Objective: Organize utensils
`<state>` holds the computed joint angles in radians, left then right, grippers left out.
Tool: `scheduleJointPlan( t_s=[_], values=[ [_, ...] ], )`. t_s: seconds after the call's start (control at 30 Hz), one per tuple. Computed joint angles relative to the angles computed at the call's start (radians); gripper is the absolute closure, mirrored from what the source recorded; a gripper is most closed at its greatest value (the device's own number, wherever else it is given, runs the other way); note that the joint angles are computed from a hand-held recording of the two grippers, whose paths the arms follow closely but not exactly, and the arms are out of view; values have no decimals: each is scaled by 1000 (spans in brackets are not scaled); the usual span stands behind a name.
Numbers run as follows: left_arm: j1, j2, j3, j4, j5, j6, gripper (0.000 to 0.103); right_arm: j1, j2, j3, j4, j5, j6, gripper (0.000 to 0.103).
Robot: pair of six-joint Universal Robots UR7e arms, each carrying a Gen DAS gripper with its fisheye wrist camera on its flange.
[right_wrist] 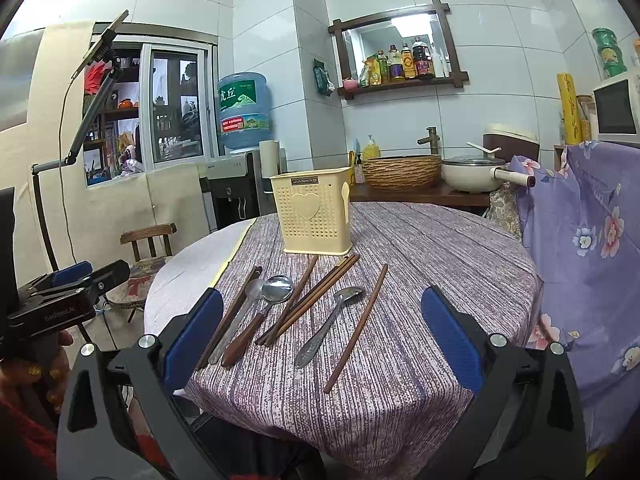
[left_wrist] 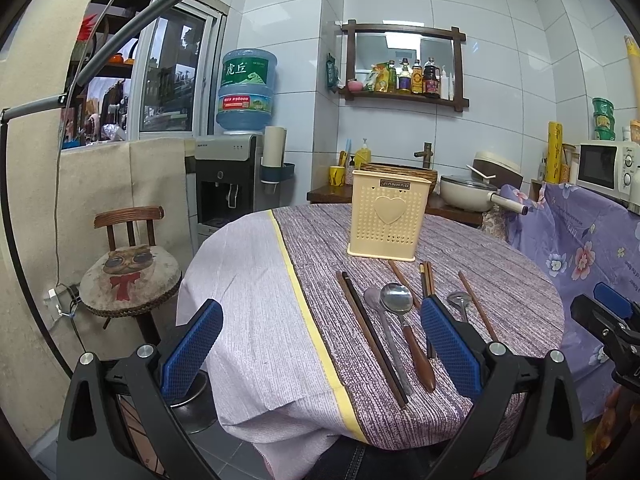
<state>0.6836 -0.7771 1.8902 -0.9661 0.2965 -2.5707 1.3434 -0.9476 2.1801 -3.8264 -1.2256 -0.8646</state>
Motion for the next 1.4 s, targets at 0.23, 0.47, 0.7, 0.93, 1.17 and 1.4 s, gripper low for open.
scheduleJointPlan(
  t_s=[0.23, 0.47, 0.7, 0.93, 1.17, 1.4],
  values=[
    [-5, -2, 5, -22, -10, 18, 5, 0, 1, 0, 3, -3, 1, 5],
    [-5, 1, -1, -16, -14, 15, 5, -2, 1, 1, 3, -3, -1, 5],
    [-6, 4, -6, -5, -15, 7, 5, -1, 0, 1, 6, -5, -2, 5],
    [-4, 3, -5, -9, -14, 10, 5, 0, 1, 1, 9, -10, 1, 5],
    [-3, 2, -3, -8, -12, 8, 5, 1, 3, 0, 5, -12, 0, 5],
    [-4, 1, -4, -4, -13, 4, 5, 4, 3, 0, 5, -17, 4, 5]
  ],
)
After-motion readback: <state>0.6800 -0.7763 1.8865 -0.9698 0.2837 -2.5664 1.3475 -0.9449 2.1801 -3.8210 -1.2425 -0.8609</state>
